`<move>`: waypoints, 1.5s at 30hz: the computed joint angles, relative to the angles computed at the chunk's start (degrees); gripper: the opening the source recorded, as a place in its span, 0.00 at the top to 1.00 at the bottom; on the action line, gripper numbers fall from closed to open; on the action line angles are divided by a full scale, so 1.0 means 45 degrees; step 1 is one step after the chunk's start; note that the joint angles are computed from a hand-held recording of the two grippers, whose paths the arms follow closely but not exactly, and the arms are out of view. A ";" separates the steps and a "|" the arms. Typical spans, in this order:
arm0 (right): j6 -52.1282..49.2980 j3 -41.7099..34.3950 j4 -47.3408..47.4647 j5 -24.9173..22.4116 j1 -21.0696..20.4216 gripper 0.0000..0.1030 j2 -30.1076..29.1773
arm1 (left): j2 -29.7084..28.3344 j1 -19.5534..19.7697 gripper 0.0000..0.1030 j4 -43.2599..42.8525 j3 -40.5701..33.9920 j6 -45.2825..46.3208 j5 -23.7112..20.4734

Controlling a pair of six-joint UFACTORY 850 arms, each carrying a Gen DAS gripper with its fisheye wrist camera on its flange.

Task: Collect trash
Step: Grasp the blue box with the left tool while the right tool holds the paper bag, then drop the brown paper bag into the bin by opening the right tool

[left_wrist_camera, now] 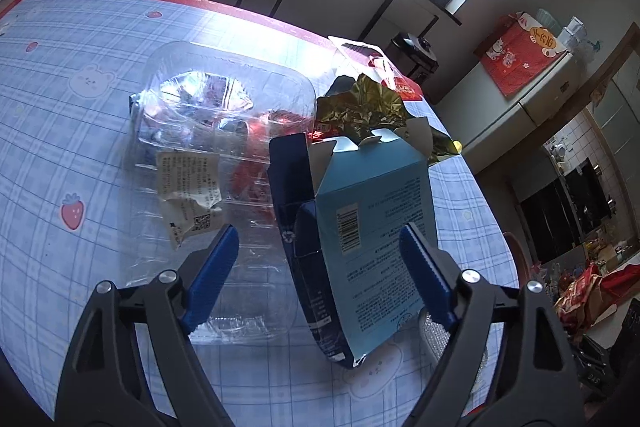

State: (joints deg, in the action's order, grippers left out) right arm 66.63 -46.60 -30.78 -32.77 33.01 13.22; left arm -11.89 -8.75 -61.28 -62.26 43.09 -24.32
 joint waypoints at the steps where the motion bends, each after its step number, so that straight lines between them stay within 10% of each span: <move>1: 0.0078 0.0062 -0.0089 -0.0130 0.0022 0.50 0.0082 | -0.0208 0.0000 0.21 -0.0156 -0.0135 0.0093 -0.0061; 12: -0.0146 0.0377 0.0129 -0.0551 -0.0111 0.50 0.0517 | -0.1328 -0.0209 0.29 0.0352 -0.1007 -0.0751 0.0197; 18: -0.0249 0.0193 0.0054 -0.0464 -0.0029 0.50 0.0423 | -0.1259 -0.0250 0.60 0.0177 -0.1112 -0.0402 -0.0209; 31: -0.0377 -0.0007 -0.0477 0.0142 -0.0174 0.50 0.0578 | 0.1541 -0.0514 0.83 -0.0322 0.0303 0.1632 0.0163; 45: 0.0667 0.0289 -0.2367 0.0207 -0.1041 0.50 0.1914 | 0.4446 -0.0761 0.84 -0.0553 0.0980 0.2031 0.0659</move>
State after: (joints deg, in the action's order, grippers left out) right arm 69.63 -45.30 -41.43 -31.84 28.33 21.83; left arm 8.12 -12.17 -63.77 -57.85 52.23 -21.36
